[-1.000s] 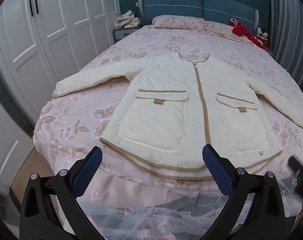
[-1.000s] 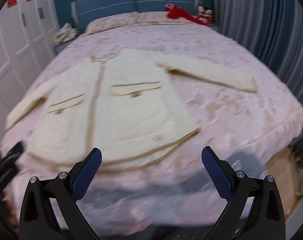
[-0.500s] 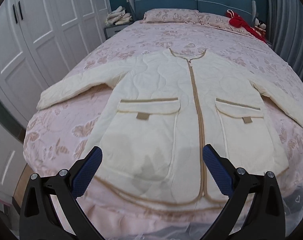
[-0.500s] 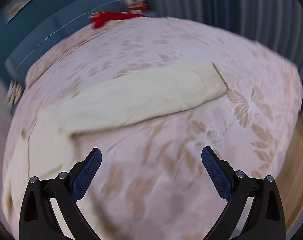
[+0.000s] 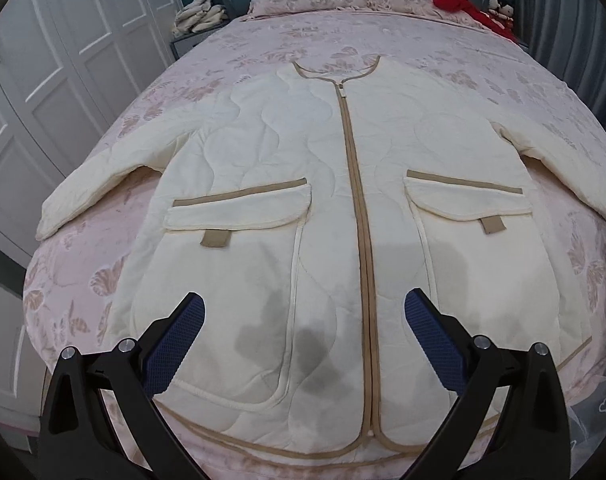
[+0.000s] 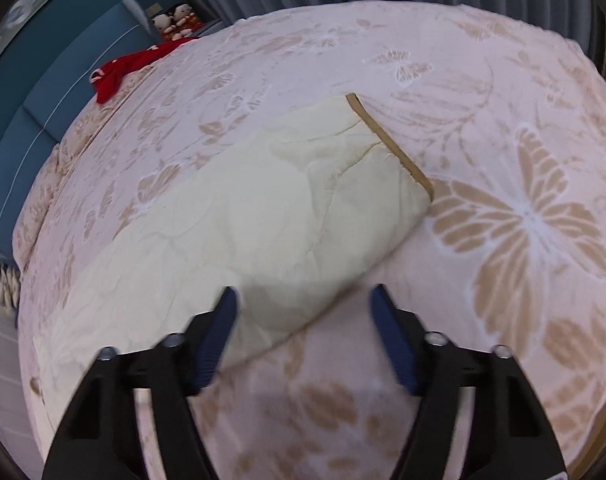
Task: Fold large clothes
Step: 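Grasp the jacket hem with the right tool and lift it toward the collar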
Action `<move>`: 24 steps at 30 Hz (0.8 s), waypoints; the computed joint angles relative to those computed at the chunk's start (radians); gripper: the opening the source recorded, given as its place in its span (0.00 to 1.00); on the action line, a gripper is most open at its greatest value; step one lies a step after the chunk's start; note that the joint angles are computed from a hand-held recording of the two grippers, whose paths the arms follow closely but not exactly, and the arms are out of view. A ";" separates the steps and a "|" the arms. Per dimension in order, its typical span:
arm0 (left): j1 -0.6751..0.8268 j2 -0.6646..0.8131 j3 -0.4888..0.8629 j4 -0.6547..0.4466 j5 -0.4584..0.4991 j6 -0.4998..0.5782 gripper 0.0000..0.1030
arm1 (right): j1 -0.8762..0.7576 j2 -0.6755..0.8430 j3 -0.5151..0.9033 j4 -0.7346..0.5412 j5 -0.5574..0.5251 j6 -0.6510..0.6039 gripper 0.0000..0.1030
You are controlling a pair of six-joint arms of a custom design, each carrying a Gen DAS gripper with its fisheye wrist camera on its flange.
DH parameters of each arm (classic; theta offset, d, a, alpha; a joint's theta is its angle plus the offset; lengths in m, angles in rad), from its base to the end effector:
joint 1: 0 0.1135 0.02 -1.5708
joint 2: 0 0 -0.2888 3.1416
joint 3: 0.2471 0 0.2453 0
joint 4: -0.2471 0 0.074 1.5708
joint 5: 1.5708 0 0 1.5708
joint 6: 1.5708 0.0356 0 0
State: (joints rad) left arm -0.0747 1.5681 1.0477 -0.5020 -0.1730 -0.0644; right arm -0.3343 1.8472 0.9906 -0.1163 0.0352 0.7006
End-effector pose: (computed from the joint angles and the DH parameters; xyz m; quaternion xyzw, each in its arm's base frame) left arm 0.3119 -0.0172 0.2430 -0.0184 0.9592 0.0642 0.2749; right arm 0.3412 -0.1198 0.1603 0.4772 0.8278 0.0371 0.2926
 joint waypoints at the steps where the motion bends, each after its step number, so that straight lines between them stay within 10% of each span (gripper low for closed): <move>1: 0.004 0.011 0.007 0.002 0.009 -0.001 0.95 | 0.002 0.007 0.009 0.004 0.004 0.005 0.48; 5: 0.031 0.060 0.035 0.024 0.013 -0.001 0.95 | 0.039 0.043 0.111 -0.052 0.057 0.002 0.14; 14: 0.140 0.121 0.105 0.037 0.034 0.007 0.95 | 0.467 0.038 0.566 -0.184 0.100 -0.237 0.11; 24: 0.321 0.163 0.231 -0.001 0.151 0.018 0.95 | 0.896 0.626 1.444 -0.598 0.029 -0.437 0.16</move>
State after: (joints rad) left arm 0.2463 1.7308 1.2785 -0.5032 -0.0218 -0.0466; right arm 0.5620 2.4727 2.4348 -0.7139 0.0645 0.2631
